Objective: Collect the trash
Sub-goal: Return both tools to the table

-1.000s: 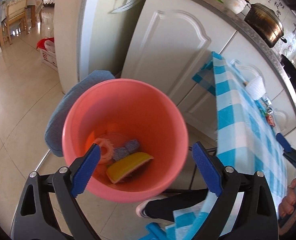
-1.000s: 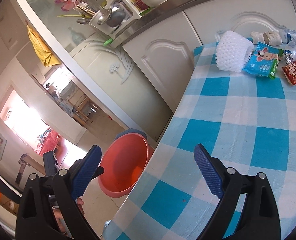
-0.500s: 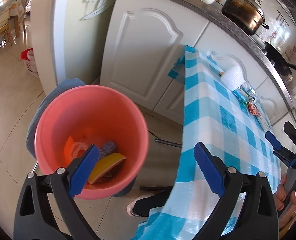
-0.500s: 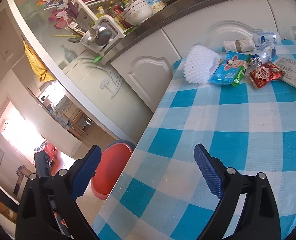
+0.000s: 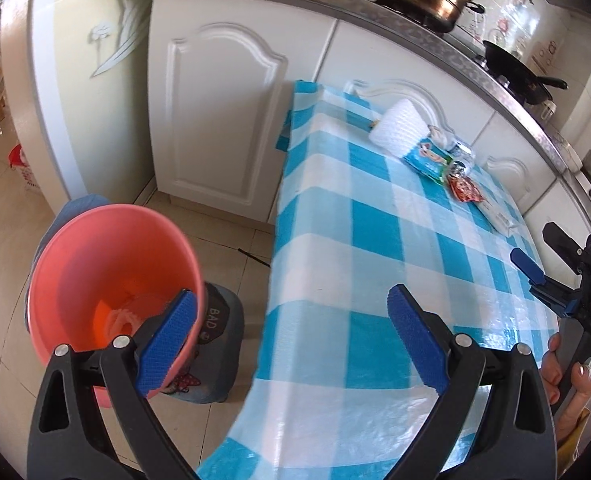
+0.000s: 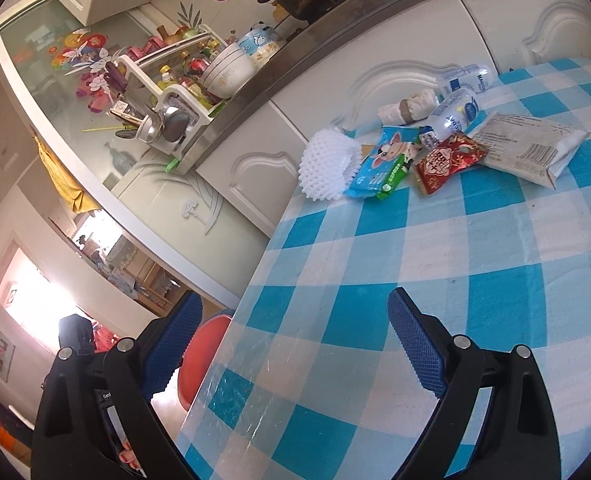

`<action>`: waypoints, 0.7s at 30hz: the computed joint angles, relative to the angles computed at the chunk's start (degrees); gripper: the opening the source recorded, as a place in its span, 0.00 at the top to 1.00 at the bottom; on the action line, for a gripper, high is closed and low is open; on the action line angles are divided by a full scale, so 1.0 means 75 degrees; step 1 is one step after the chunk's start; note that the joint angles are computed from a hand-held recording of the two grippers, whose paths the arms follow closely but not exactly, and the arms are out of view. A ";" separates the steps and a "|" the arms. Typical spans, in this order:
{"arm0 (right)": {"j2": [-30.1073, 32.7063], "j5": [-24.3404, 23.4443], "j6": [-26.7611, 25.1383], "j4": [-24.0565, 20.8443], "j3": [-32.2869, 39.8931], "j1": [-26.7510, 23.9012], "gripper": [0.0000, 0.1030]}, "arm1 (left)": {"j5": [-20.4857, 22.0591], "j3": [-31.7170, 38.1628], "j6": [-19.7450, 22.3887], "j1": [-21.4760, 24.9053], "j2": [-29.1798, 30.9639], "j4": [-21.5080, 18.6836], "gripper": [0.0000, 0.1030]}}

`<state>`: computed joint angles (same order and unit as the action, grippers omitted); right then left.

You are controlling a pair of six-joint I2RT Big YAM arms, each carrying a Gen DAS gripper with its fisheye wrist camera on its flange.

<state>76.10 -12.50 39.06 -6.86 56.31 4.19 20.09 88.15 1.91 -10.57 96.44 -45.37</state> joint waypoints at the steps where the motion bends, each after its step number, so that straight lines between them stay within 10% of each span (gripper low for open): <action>1: -0.0043 -0.0033 0.0024 0.0025 -0.0051 -0.0064 0.10 | -0.0010 0.0024 0.0015 -0.0079 0.0001 -0.0019 0.06; 21: -0.1001 -0.0681 0.1051 0.1114 -0.1454 -0.2080 0.10 | -0.0631 0.2250 0.1095 -0.2205 0.1269 -0.0327 0.06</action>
